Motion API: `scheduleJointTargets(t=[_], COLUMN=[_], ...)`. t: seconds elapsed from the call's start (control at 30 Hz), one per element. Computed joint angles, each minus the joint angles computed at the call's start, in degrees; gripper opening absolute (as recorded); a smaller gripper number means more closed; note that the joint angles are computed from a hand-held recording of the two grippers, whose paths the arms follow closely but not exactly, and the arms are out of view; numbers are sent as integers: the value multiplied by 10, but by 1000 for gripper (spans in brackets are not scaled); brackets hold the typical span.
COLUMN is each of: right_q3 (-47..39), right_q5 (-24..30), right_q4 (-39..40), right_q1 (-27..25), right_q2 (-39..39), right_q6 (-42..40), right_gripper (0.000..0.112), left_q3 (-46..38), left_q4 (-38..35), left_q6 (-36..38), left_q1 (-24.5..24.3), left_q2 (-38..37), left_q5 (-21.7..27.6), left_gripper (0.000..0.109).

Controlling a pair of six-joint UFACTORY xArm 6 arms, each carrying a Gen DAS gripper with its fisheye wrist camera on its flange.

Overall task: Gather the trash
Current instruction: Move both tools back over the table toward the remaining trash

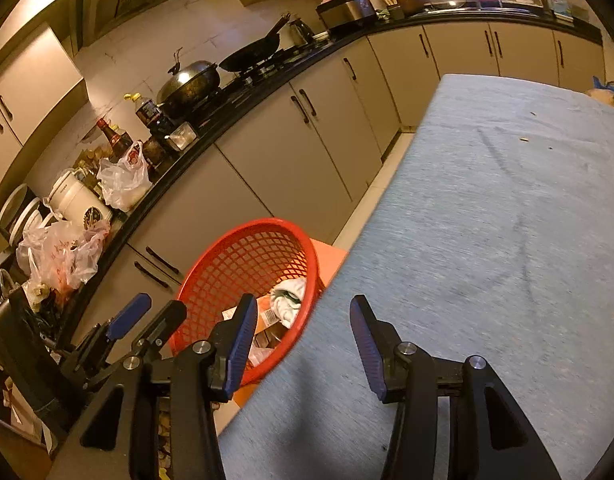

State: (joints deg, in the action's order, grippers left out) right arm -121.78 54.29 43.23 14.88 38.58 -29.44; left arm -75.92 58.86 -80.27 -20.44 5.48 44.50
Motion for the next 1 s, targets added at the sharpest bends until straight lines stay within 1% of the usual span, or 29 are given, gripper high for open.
scheduleJointTargets(t=[0.17, 0.37, 0.53, 0.63, 0.77, 0.83, 0.9, 0.97, 1.0], right_q3=[50, 125, 178, 197, 200, 192, 175, 142, 117], right_q5=[-12, -38, -61, -64, -60, -70, -82, -95, -102], right_q4=[13, 27, 33, 44, 63, 54, 44, 13, -31], right_q1=[-16, -46, -80, -114, -162, -190, -212, -231, -239], right_q2=[-34, -83, -117, -130, -135, -132, -124, -105, -89], right_q6=[-25, -52, -64, -69, -69, -53, -31, 2, 40], right_gripper=[52, 53, 53, 53, 53, 53, 53, 53, 53], left_q3=[-31, -75, -131, -182, -252, -288, -320, -354, -364], left_q4=[-1, -15, -56, -100, -154, -181, -193, -211, -215], left_q6=[16, 44, 91, 140, 208, 247, 270, 300, 308], left_q1=[-24, -50, -70, -84, -100, -109, -117, -126, -127], left_q2=[17, 47, 95, 141, 199, 227, 251, 277, 284], left_q5=[21, 30, 10, -5, -17, -23, -18, -15, -13], left_gripper=[63, 65, 65, 65, 65, 65, 65, 65, 65])
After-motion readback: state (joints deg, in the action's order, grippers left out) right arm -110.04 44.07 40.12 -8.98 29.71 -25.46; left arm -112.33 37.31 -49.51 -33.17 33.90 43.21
